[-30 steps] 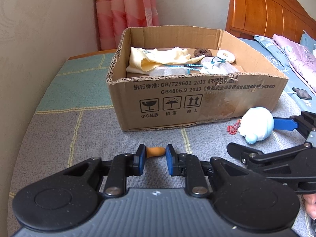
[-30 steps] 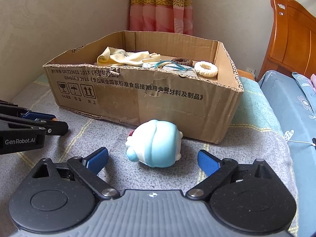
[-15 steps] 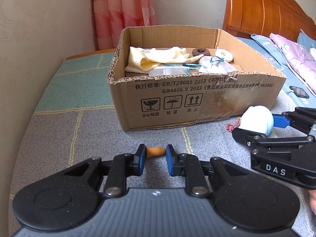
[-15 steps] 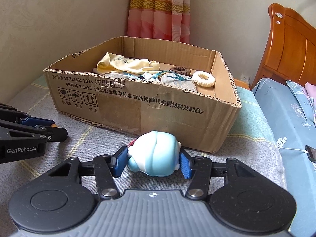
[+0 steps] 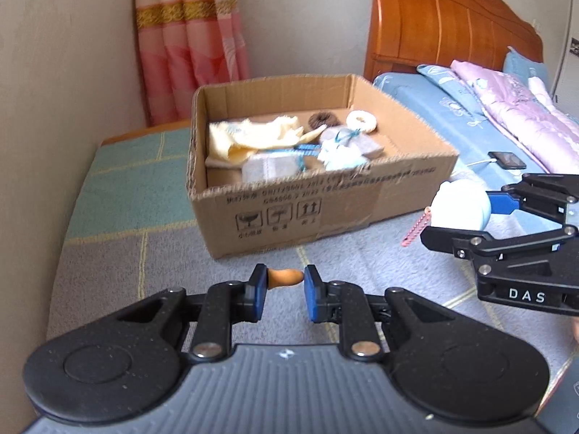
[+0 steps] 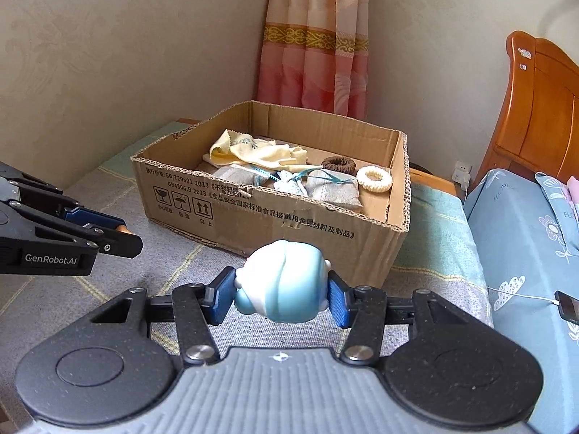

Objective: Organize soft objects

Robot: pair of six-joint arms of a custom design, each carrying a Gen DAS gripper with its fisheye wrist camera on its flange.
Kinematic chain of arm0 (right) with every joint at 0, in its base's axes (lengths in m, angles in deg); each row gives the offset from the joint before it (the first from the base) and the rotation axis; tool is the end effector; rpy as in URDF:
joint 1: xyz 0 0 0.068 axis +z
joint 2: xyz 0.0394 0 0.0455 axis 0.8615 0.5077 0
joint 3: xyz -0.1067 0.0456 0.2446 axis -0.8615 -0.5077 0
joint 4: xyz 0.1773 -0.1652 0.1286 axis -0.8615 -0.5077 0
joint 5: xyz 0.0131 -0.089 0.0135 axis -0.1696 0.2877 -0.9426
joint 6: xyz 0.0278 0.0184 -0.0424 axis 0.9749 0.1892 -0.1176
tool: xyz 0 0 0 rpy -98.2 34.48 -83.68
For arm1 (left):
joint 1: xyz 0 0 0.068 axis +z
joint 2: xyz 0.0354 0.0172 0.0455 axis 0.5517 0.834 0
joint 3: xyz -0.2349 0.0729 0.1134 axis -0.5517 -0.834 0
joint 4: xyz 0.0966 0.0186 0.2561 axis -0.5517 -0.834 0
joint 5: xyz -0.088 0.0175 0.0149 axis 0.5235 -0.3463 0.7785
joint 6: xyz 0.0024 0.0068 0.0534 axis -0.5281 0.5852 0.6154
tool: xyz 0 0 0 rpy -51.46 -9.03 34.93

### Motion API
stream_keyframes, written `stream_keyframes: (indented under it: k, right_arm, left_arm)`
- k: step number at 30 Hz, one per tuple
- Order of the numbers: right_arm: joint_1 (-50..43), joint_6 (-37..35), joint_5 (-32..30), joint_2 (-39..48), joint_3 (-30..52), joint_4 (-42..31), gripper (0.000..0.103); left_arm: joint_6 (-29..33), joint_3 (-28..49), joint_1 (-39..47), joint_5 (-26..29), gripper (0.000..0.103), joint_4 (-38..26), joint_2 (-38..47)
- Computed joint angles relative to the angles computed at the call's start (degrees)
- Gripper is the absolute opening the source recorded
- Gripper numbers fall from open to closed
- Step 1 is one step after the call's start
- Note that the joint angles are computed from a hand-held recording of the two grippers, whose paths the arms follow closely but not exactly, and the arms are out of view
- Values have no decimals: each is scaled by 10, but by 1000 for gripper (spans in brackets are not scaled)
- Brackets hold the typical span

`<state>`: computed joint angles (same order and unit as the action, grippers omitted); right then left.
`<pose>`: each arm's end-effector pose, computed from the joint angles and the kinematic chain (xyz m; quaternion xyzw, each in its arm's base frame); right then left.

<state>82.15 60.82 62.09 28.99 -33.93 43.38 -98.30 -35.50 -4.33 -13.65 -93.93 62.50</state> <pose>0.3322 0.1438 0.1556 -0.3002 0.8499 0.0942 0.4227 0.2640 -0.1860 0.1877 -0.0001 0.9226 -0.0094 0.3856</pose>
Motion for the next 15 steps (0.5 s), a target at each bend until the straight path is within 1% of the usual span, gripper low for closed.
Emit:
stream_keyframes:
  k: [4, 8, 12, 15]
  right_arm:
    - [-17, -14, -33, -41, -4, -21, 58]
    - [-32, -24, -57, -63, 9, -32, 58]
    - [-44, -28, -70, -64, 33, -39, 58]
    - [-51, -27, -72, -56, 50, -40, 58]
  left_arm:
    - [45, 25, 2, -3, 20, -2, -14]
    - [95, 77, 27, 22, 20, 4, 5]
    - [148, 164, 62, 45, 20, -2, 66]
    - [175, 242, 91, 87, 20, -20, 124]
